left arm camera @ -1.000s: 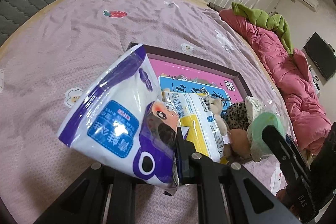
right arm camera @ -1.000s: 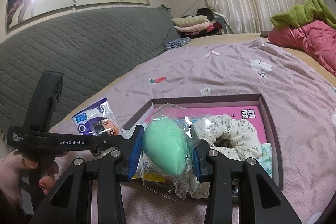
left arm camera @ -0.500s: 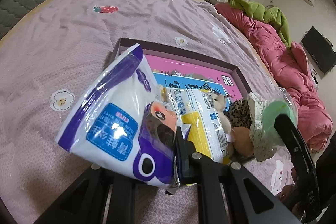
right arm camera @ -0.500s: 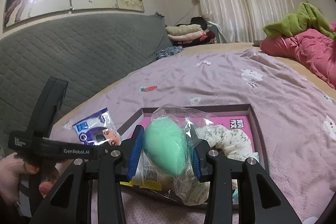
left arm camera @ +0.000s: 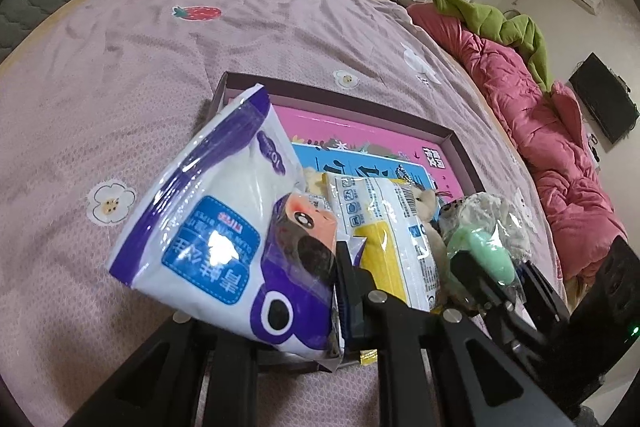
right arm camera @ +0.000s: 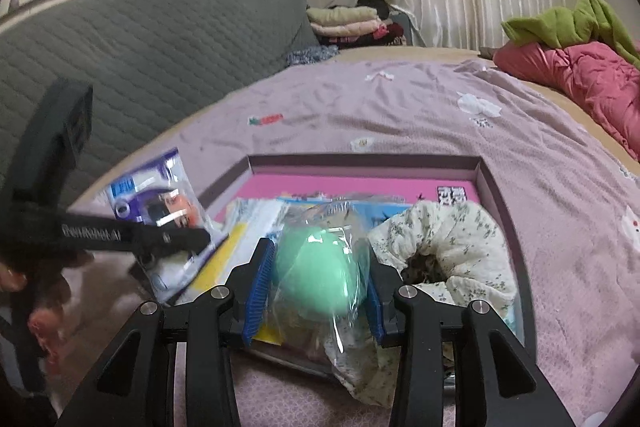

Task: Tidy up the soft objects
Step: 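Lower the purple wipe pack into the tray with left tool while right tool lowers the sponge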

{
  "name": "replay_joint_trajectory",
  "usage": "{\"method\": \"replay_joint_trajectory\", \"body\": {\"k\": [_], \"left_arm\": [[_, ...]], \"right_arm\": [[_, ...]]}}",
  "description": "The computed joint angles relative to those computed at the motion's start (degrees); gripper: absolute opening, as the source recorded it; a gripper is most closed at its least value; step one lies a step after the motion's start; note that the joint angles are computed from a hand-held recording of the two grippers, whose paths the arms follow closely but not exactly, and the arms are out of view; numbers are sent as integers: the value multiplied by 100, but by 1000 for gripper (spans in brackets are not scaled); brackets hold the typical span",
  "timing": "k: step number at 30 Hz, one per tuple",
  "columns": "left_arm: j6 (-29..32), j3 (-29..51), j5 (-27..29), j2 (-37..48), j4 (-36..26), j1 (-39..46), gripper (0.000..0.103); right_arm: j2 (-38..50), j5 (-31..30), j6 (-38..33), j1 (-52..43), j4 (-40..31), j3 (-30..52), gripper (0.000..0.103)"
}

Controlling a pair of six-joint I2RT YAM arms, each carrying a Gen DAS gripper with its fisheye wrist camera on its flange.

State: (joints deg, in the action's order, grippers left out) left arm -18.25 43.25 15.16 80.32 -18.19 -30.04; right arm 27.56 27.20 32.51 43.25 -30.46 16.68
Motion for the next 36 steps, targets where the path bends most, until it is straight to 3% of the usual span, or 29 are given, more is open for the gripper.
{"method": "replay_joint_trajectory", "body": {"k": [2, 5, 8, 10, 11, 13, 19, 23, 33, 36], "left_arm": [[51, 33, 2, 53, 18, 15, 18], [134, 125, -103, 173, -57, 27, 26], [253, 195, -215, 203, -145, 84, 37], [326, 259, -465, 198, -266, 77, 51], [379, 303, -569, 219, -322, 92, 53], [429, 289, -743, 154, -347, 94, 54], [603, 224, -871, -38, -428, 40, 54], [780, 222, -1388, -164, -526, -195, 58], [1672, 451, -971, -240, -937, -465, 59], [1661, 516, -1254, -190, -883, -555, 59]], "right_arm": [[67, -16, -10, -41, 65, -45, 43], [-21, -76, -27, -99, 77, -103, 45], [-241, -142, -79, -154, 23, -127, 47], [-390, -91, -89, -109, -41, -117, 56], [-434, -38, -76, -57, -78, -104, 58], [-532, 86, -65, 85, -153, -59, 64], [-719, 443, -76, 376, -333, 42, 67], [-964, 499, -124, 327, -479, 67, 67], [-1376, 515, -23, 254, -847, 151, 67], [-1397, 519, -38, 252, -865, 155, 67]]}}
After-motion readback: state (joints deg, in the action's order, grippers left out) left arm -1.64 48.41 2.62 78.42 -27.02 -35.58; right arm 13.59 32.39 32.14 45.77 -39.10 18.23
